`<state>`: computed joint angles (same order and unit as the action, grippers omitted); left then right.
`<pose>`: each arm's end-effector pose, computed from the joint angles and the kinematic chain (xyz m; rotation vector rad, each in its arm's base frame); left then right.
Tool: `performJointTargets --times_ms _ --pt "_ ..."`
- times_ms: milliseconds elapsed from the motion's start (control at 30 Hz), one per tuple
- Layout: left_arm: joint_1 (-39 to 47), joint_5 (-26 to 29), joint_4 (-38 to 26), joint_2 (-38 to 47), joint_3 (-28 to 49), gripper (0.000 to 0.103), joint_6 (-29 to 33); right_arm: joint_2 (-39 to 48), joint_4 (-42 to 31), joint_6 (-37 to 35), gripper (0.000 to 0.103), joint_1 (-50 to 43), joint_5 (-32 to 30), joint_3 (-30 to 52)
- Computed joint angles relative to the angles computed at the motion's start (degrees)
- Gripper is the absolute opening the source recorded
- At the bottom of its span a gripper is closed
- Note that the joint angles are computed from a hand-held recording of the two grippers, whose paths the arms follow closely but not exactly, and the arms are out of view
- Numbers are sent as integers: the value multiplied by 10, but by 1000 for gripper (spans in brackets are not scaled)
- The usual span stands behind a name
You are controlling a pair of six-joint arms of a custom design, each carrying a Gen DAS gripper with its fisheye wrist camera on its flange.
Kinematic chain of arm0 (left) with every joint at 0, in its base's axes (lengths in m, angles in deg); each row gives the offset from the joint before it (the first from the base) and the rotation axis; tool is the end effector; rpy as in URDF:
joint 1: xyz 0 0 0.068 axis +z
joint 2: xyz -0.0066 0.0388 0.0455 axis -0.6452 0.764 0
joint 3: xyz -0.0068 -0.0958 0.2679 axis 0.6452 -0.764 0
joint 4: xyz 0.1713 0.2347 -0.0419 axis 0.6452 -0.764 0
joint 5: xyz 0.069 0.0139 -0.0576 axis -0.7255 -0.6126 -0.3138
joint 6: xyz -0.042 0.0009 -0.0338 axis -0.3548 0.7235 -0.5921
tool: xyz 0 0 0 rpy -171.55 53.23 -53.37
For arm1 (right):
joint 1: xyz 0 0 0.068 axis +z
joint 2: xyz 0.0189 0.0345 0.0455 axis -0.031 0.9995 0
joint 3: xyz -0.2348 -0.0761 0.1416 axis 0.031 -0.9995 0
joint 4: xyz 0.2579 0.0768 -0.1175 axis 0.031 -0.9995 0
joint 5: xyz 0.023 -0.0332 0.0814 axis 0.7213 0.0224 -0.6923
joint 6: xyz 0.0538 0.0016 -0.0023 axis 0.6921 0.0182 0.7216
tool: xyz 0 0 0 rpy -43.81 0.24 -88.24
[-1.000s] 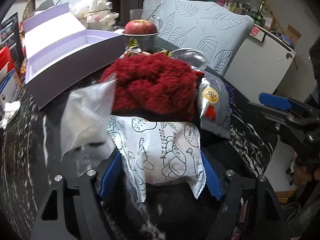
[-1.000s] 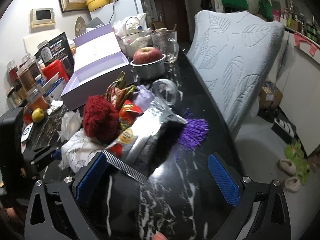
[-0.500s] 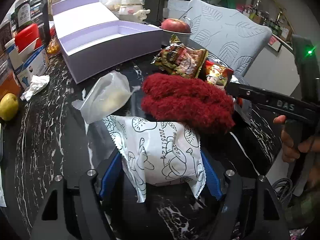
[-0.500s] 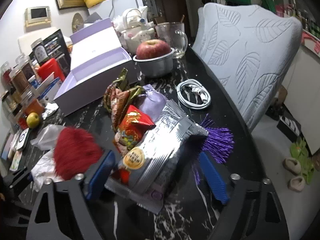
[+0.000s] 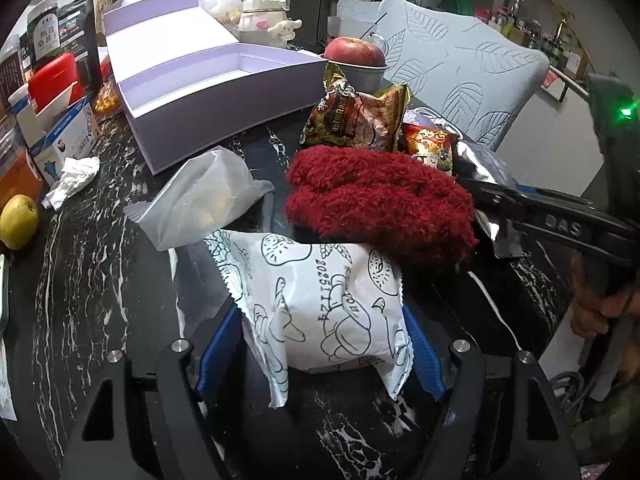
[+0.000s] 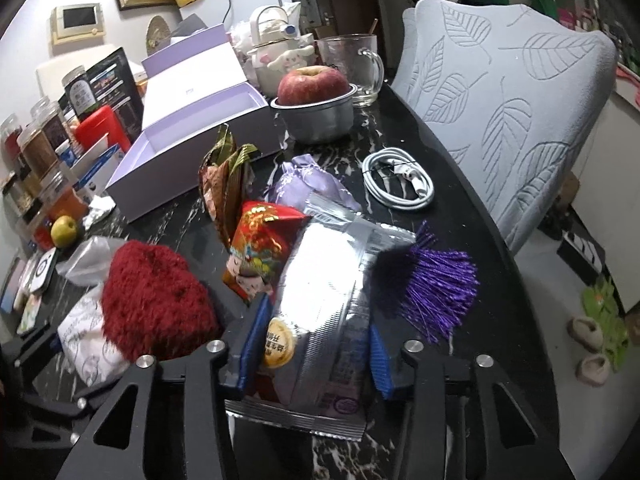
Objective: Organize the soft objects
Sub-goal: 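Grasp the white printed pouch with the left tool while the right tool grasps the silver foil packet, then lift and carry both held packets toward the open lavender box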
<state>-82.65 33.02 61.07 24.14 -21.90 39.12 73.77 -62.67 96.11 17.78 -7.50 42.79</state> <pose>0.2240 -0.1899 0.0630 0.0586 2.4916 -0.1460 0.3058 0.1135 0.0656 -0.3400 2.3979 0.3613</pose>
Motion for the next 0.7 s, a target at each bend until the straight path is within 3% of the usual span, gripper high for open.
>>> performJointTargets --times_ms 167,400,567,700 --pt "-10 -27 -30 21 27 80 12 -32 -11 -23 43 -2 0 -32" --pt "-4 -29 -11 30 29 82 17 -73 -24 -53 44 -9 -9 -75" --pt "-6 -41 -2 34 29 75 11 -53 -14 -48 57 2 13 -68" --pt "-5 -35 -4 30 29 73 9 -44 8 -55 59 22 48 -70"
